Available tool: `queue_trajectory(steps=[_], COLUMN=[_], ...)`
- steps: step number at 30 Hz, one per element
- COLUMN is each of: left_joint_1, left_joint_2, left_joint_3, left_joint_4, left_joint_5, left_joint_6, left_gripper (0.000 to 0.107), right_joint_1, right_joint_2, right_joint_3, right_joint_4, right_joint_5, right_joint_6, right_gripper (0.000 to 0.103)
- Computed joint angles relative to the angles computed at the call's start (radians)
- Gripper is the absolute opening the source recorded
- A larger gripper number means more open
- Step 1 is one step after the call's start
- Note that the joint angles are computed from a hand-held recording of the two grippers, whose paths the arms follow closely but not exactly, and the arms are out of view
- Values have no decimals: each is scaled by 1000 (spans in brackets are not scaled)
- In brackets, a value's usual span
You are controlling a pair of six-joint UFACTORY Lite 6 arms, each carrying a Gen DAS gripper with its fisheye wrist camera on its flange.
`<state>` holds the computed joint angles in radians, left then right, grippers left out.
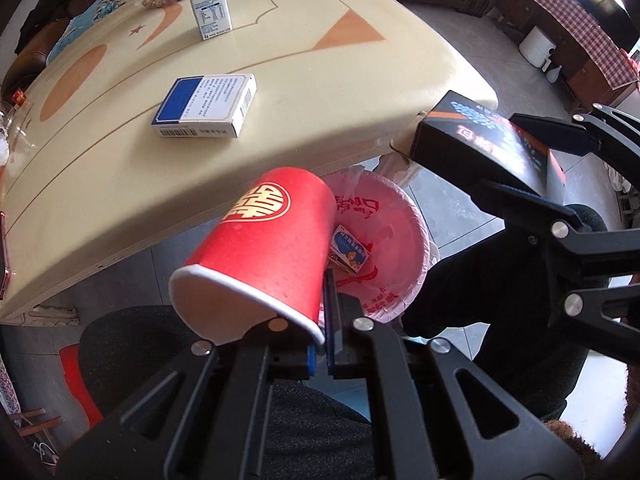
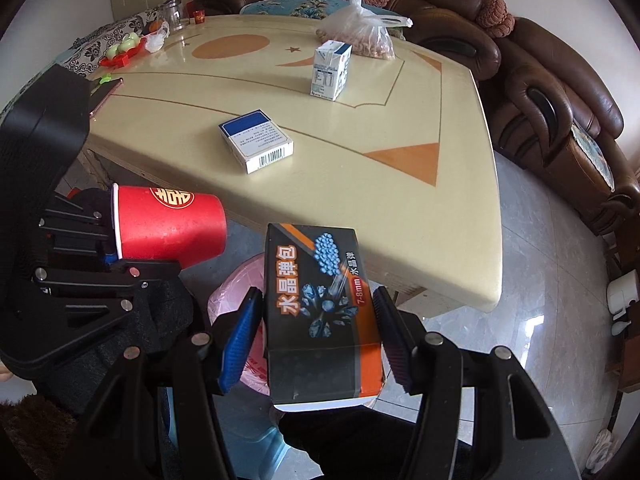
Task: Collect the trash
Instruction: 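Carry the red cup and the snack box with both tools over the pink bin, then open the left tool over the bin while the right tool drops the snack box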
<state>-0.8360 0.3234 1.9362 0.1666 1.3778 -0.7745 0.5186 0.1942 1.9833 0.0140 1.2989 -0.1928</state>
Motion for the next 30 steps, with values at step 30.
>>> queue_trajectory(steps=[30], left_joint_1=[124], left_joint_2=[219], left_joint_3=[-324], left_joint_4=[-376], left_joint_5=[-404], left_joint_6=[248], left_gripper=[5], right_joint_1=[-149], right_joint_2=[10], right_joint_3=[-615], right_joint_4=[138], right_joint_5=[-393], right_joint_6=[15], right_gripper=[56])
